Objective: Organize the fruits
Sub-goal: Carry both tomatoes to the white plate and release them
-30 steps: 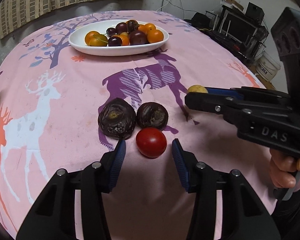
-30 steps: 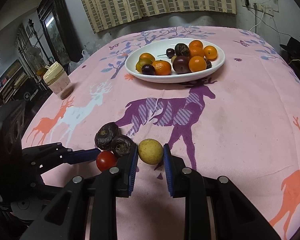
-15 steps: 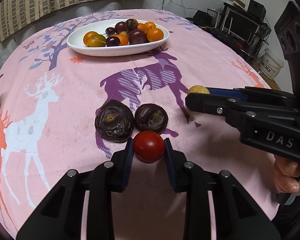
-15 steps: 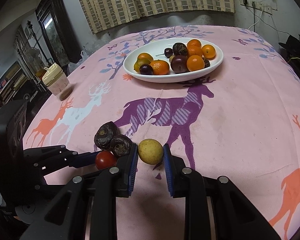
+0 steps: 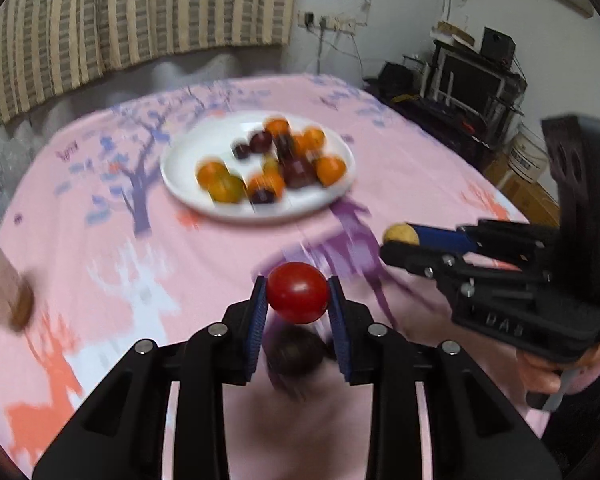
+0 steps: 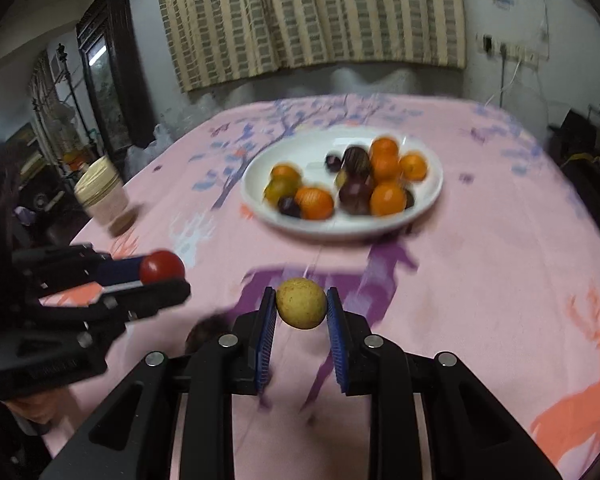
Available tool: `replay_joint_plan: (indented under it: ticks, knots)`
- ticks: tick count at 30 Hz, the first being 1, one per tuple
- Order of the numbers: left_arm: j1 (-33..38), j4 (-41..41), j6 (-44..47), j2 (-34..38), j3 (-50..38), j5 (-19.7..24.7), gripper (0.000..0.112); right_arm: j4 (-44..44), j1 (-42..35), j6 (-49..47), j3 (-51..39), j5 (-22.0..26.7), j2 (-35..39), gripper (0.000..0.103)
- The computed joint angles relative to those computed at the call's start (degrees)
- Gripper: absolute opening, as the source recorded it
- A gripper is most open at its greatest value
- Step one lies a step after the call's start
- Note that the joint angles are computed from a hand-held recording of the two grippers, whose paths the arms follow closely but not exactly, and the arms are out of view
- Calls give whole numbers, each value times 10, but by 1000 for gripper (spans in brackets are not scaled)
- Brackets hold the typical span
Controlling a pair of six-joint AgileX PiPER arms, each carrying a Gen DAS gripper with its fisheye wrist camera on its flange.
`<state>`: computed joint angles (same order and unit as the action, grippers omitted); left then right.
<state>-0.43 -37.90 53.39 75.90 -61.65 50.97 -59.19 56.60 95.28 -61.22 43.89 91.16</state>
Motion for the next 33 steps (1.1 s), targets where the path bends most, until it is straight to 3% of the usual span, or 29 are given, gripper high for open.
replay_joint_plan:
  ticks: [3, 9, 16, 17, 18, 19, 20, 21, 25, 31, 33]
  knots:
    - [-37, 25, -68, 80, -103, -36, 29, -4, -61, -39, -57, -6, 34, 26]
    - [-97, 133, -215, 249, -302, -60, 29, 59, -170, -157, -158, -59, 112, 26]
    - [-120, 195, -301, 424, -520, 15, 30, 131, -237, -232, -204, -117, 163, 27]
    - [-118, 195, -305, 434, -534, 23, 32, 129, -240, -223, -194, -126, 159, 31]
    - [-117, 200, -312, 435, -533, 18, 50, 130, -239, -218, -189, -125, 156, 48]
    - [-116, 214, -326, 424, -515, 1, 74, 127, -236, -208, -179, -123, 148, 56]
    - [-115, 221, -337, 405, -486, -26, 81, 123, -230, -197, -163, -126, 134, 56]
    - [-108, 215, -333, 373, -437, -60, 85, 122, -223, -195, -152, -126, 123, 56]
    - [-79, 194, -276, 265, -302, -95, 96, 60, -155, -121, -83, -107, 66, 62]
    - [22, 52, -101, 96, -56, -155, 98, 27, -50, -64, 6, -125, 24, 64]
    - [54, 11, -37, 70, -9, -156, 98, 57, -23, -91, 22, -126, 22, 64]
